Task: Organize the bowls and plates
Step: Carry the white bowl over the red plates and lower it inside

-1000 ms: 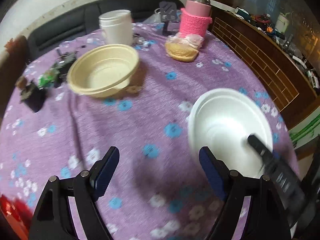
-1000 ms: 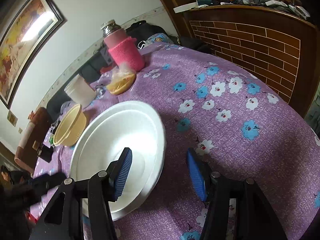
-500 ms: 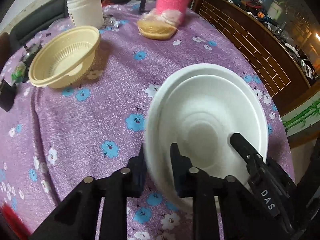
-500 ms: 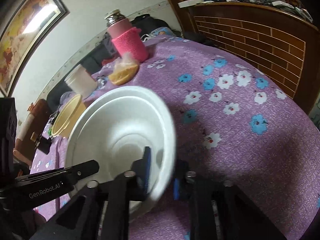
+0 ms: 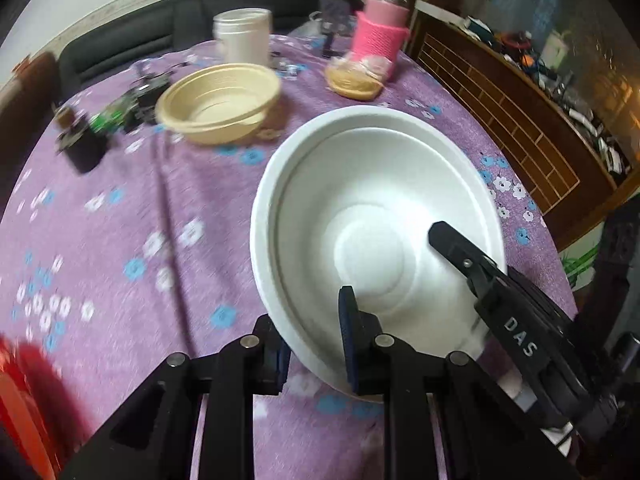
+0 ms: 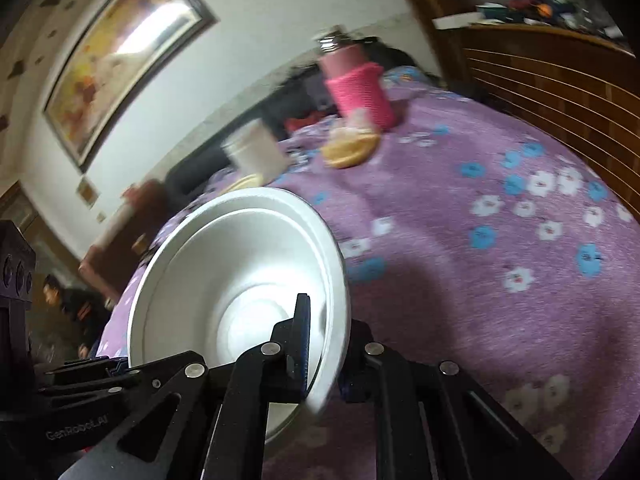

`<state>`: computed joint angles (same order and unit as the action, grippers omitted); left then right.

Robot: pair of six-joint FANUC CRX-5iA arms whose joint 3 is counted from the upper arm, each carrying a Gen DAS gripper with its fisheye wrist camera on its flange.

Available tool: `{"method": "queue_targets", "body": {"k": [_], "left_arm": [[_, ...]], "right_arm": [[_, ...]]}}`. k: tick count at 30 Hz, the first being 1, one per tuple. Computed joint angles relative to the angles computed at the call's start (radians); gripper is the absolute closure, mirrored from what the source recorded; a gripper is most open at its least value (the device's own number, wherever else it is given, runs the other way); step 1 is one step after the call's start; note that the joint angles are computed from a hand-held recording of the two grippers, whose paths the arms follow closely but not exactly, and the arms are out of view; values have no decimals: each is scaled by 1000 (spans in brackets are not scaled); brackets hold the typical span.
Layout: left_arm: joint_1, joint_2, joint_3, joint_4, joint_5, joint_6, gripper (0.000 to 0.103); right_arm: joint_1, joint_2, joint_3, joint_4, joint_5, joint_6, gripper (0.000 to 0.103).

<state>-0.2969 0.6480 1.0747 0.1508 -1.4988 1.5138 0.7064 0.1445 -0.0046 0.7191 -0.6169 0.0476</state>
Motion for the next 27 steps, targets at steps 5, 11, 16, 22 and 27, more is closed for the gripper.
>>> {"method": "queue_targets", "body": {"k": [5,11,16,22,27], "left_arm": [[54,-206,-304,8,135,-15,84],[118,-392,-505,26,214,-63,81],[205,-573,-705,78,351,-82,72],[352,-694,-852,159,395,-80,72],[454,-744,-930,188,420,-82,71]], "right_arm": [[40,0,11,-49,75,104,91],[122,-13,-1,86,78,-13,91],[180,13,71,72,102,28,91],[254,123,292,-67,37,259,91],[297,244,495,-204,-44,439,90]]}}
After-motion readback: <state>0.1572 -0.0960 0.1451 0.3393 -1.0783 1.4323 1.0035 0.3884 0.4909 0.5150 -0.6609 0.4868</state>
